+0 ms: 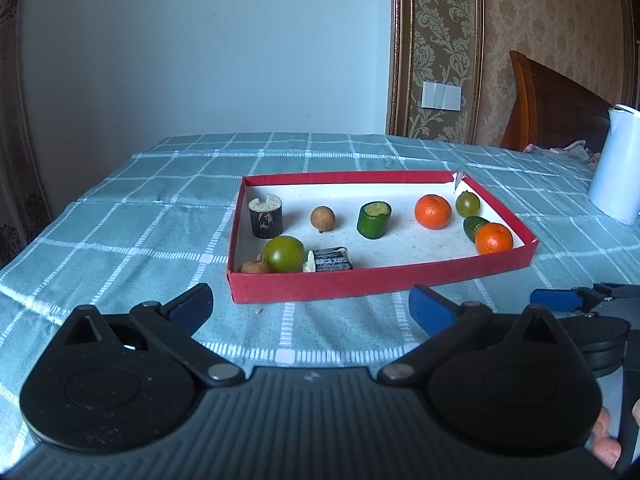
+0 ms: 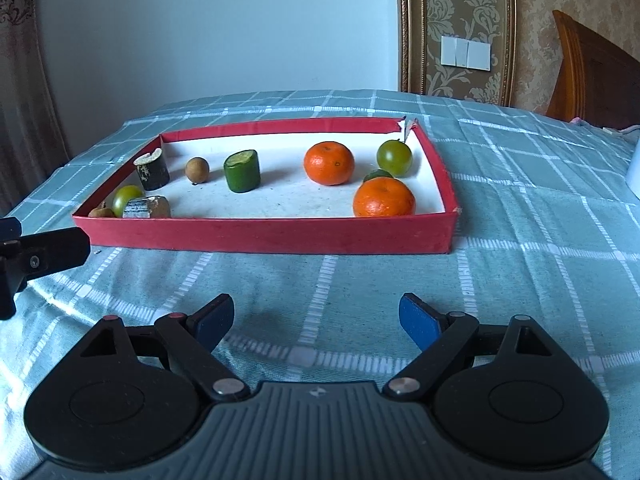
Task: Organize fruits
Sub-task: 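Withdraw the left gripper from the box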
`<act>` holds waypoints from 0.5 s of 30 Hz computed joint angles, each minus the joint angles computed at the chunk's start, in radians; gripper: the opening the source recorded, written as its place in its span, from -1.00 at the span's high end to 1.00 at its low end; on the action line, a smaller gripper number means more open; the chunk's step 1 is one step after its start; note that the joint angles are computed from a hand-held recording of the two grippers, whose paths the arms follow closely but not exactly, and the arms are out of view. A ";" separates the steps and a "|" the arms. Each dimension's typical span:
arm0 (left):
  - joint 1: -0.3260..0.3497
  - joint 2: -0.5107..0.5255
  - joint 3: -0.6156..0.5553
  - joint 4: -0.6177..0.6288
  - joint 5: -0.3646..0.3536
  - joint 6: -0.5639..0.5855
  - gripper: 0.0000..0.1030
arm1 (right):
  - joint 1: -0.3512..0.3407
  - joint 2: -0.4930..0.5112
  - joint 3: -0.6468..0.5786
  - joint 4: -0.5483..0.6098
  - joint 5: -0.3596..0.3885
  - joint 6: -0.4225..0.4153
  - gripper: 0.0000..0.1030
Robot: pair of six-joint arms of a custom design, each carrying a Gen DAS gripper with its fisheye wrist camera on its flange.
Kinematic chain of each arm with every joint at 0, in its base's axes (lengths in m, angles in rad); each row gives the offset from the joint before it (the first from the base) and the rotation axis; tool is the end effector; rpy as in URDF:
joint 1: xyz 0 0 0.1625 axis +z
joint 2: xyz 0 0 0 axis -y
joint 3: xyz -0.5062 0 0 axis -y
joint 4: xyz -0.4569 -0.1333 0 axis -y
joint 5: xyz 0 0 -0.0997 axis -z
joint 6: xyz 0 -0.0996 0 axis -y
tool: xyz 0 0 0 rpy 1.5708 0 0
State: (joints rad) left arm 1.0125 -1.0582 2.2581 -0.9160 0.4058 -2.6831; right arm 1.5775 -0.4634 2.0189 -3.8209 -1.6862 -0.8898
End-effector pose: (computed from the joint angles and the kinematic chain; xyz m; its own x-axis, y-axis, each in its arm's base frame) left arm -0.0338 -0.4784 0.0711 -0.6535 -0.3782 -0.6557 0.4880 0.4516 -0.7469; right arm 0.1258 -0.5989 -0.0803 -0.6217 -0.5547 0.5530 -0.7754 0.5358 -0.3342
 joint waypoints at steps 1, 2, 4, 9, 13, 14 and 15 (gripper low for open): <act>-0.001 -0.004 0.007 -0.019 0.006 0.018 -1.00 | 0.001 0.001 0.001 0.000 0.001 -0.003 -0.75; -0.002 -0.006 0.014 -0.033 0.010 0.032 -1.00 | 0.003 0.004 0.001 -0.004 0.000 -0.008 -0.75; -0.006 -0.013 0.029 -0.080 0.015 0.066 -1.00 | 0.007 0.010 -0.001 -0.013 -0.004 -0.016 -0.75; -0.018 -0.019 0.051 -0.193 -0.002 0.177 -1.00 | 0.015 0.013 -0.003 -0.008 -0.002 -0.010 -0.75; -0.021 -0.022 0.056 -0.213 -0.013 0.194 -1.00 | 0.016 0.012 0.002 -0.009 0.007 -0.002 -0.75; -0.023 -0.021 0.059 -0.233 -0.018 0.211 -1.00 | 0.017 0.013 0.002 -0.013 0.006 -0.003 -0.75; -0.024 -0.019 0.061 -0.250 -0.023 0.229 -1.00 | 0.018 0.013 0.002 -0.015 0.005 -0.004 -0.75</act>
State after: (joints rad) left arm 0.9883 -1.0771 2.3192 -1.1663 0.3832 -2.4537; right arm 1.5956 -0.4500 2.0208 -3.8360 -1.6810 -0.8938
